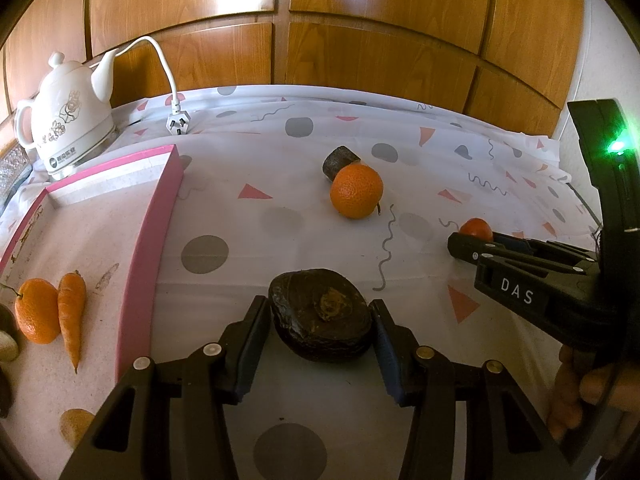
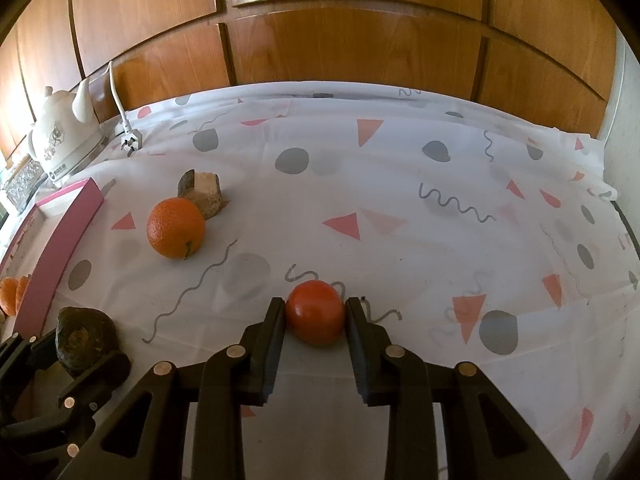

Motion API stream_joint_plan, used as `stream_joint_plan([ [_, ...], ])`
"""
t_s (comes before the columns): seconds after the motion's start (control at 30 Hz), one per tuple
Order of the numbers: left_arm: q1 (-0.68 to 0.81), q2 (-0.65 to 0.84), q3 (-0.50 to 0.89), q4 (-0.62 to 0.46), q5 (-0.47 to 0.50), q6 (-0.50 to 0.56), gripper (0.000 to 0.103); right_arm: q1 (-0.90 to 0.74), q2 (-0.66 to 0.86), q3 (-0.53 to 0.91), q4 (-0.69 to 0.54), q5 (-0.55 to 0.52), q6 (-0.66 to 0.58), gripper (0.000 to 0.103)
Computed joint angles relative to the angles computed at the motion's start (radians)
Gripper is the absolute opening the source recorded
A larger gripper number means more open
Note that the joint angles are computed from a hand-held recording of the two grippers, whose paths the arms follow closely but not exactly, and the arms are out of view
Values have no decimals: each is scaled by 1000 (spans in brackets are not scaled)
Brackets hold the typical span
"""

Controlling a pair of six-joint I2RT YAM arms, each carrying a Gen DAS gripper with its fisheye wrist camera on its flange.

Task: Organize fruits
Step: 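Carry the dark root into the pink tray and open the left gripper while the right holds the tomato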

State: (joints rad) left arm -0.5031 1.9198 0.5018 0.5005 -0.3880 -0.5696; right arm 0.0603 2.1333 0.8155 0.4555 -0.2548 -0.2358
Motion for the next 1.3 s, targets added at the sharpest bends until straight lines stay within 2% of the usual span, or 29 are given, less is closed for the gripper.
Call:
stream_joint_plan([
  [0.23,2,-8,-3,-7,-2,-1,48,1,-1,-1,1,1,1,30],
  [0.47,13,-92,-9,-102,50,-14,45,4,-2,-4,6,10,-2,30],
  [0.63,57,-282,-93,-156,107,-7,45,9,-5,-8,11,22,-1,30],
  [0.73,155,-461,-152,-230,162,8,45,11,-6,-8,10,26,-2,30],
  [0.9,358,-636,-185,-339,161,120,45,18,-9,-9,10,40,-7,30],
  [0.97,483,-638,-179,-344,194,167,45,19,-9,-11,12,45,-8,30],
  [1.07,638,-558,-140,-312,233,240,45,22,-10,-13,15,51,-9,30],
  [1.2,747,-430,-102,-256,263,295,46,23,-11,-14,16,54,-9,30],
  [1.3,774,-413,-111,-239,269,291,46,24,-10,-13,17,56,-10,30],
])
